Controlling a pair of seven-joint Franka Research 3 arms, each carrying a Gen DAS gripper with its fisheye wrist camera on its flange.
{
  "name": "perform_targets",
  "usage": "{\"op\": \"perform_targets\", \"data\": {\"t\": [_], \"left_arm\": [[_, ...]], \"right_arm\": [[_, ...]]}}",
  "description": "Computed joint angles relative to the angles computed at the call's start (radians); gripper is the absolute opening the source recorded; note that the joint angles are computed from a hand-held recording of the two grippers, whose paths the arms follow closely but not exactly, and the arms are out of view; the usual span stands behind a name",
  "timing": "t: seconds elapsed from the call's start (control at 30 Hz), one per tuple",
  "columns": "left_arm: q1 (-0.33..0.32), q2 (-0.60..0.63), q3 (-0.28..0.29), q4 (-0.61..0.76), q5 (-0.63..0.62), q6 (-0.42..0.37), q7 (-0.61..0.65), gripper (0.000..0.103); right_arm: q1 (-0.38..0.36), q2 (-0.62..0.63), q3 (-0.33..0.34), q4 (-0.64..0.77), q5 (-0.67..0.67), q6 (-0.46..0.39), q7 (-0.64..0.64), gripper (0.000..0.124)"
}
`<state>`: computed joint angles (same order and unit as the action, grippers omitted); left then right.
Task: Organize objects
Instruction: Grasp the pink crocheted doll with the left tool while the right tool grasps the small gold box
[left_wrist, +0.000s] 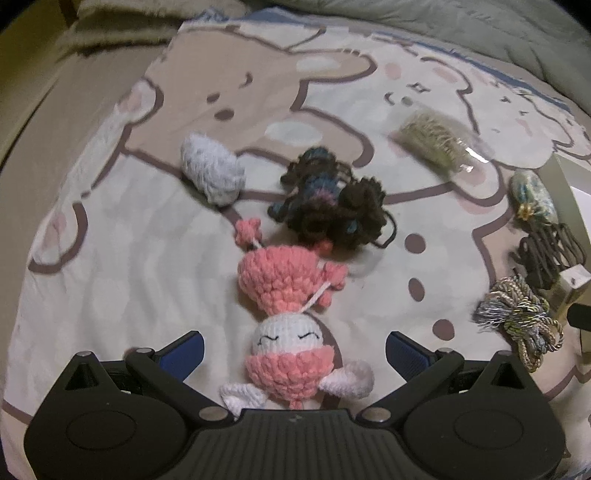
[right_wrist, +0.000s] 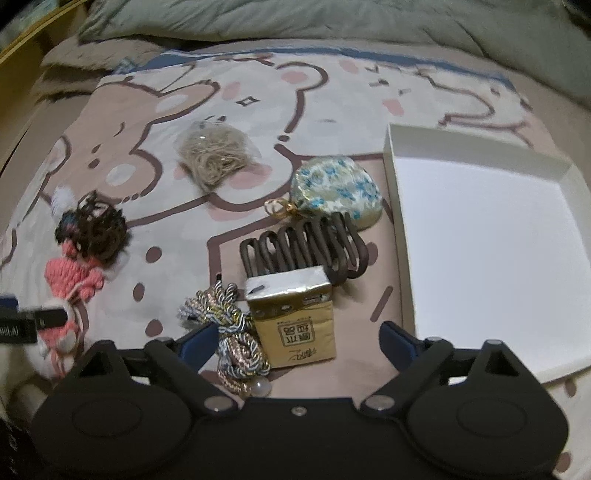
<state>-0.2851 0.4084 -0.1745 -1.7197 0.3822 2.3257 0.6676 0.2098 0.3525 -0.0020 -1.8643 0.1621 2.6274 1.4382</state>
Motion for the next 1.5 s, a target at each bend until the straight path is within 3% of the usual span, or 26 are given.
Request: {"op": "perform_targets", "data": {"t": [0.2, 0.33, 0.6, 0.87, 1.03, 1.23, 1.5], "left_arm": [[0.016, 0.013, -0.003, -0.003, -0.044, 0.014, -0.001, 0.102], [0.034, 0.015, -0.008, -0.013, -0.083, 0.052, -0.007, 0.097], [0.061, 0.040, -0.016, -0.002, -0.165, 0.054, 0.010, 0.072], [0.087, 0.057, -0.028, 0.015, -0.211, 0.063, 0.072, 0.046], [0.086, 0.045, -0.025, -0.003, -0.218, 0.088, 0.087, 0.044], [0.101, -0.018, -0.035, -0.091, -0.246, 0.211, 0.104, 0.044], [0.050, -0.100, 0.009, -0.166, -0.106, 0.329, 0.000, 0.044]], "right_arm": [[-0.001, 0.063, -0.005, 0.080, 0.015, -0.078, 0.063, 0.084], [0.009, 0.086, -0.008, 0.100, -0.006, -0.081, 0.071, 0.081], [0.021, 0.125, -0.014, 0.141, -0.033, -0.074, 0.089, 0.065], [0.030, 0.131, -0.018, 0.154, -0.058, -0.075, 0.084, 0.060], [0.030, 0.113, -0.017, 0.127, -0.068, -0.035, 0.055, 0.059], [-0.010, 0.065, 0.017, 0.073, 0.015, 0.053, -0.005, 0.059], [-0.034, -0.012, 0.030, -0.015, 0.113, 0.159, -0.053, 0.059]]}}
